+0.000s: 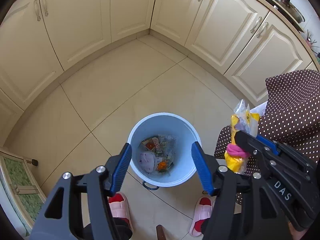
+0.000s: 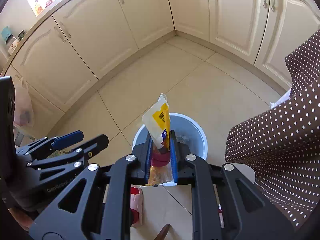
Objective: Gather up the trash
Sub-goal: 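Carry peel and clear bag over the blue bin and open both tools, then move both open tools back over the table toward the wrappers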
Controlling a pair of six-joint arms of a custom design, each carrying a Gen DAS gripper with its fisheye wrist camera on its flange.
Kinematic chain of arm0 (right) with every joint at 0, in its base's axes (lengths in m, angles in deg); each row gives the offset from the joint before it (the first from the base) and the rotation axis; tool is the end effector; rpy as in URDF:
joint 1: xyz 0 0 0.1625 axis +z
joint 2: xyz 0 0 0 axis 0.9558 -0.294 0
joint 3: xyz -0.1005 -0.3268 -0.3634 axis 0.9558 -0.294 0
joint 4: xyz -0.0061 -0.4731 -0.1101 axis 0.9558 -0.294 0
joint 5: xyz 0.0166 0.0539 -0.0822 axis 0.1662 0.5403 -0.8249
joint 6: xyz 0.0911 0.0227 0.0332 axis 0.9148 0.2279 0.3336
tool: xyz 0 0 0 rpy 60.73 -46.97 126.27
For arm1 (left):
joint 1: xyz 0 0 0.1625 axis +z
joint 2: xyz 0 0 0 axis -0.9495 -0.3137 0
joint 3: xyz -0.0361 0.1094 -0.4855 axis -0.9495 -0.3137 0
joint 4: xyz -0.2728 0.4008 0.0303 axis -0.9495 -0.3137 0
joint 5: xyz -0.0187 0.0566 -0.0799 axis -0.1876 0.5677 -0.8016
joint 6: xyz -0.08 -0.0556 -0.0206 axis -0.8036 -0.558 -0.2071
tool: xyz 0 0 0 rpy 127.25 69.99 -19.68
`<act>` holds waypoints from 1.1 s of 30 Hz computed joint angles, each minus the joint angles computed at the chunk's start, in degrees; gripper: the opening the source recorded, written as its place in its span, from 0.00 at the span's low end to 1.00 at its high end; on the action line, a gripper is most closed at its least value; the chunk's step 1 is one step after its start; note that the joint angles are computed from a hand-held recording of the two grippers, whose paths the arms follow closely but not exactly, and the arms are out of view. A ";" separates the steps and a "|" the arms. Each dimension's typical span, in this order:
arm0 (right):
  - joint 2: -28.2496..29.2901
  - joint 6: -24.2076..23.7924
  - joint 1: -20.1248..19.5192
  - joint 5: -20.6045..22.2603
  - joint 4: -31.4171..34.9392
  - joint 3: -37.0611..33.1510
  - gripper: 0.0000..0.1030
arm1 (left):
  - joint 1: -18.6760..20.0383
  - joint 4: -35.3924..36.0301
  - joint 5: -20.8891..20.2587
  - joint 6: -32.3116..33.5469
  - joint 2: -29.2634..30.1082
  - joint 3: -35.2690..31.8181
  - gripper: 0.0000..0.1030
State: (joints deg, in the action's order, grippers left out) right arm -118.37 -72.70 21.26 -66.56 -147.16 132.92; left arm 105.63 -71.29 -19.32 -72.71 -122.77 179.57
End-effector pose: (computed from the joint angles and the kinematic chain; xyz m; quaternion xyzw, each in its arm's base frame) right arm 0.1606 -0.6717 0.3334 0.4505 -0.8831 0.0214 0.1296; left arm -0.4342 -0.5449 0.0368 -0.2721 0.8212 -0.3671 0.3419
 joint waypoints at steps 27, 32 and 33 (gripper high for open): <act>-3.85 -0.35 1.40 6.06 0.37 -1.76 0.38 | -4.63 15.40 4.74 -7.68 0.11 -6.91 0.62; -7.00 -0.99 0.90 9.07 1.25 -3.92 0.39 | -6.62 21.50 7.46 -7.36 3.11 -13.38 0.63; -7.52 -1.09 0.68 9.67 1.53 -4.51 0.39 | -7.09 22.93 8.32 -7.20 4.02 -15.17 0.64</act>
State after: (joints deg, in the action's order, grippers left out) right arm -125.89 -73.79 21.94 -56.89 -145.63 128.41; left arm 98.55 -48.36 -11.00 -79.91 -118.75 164.39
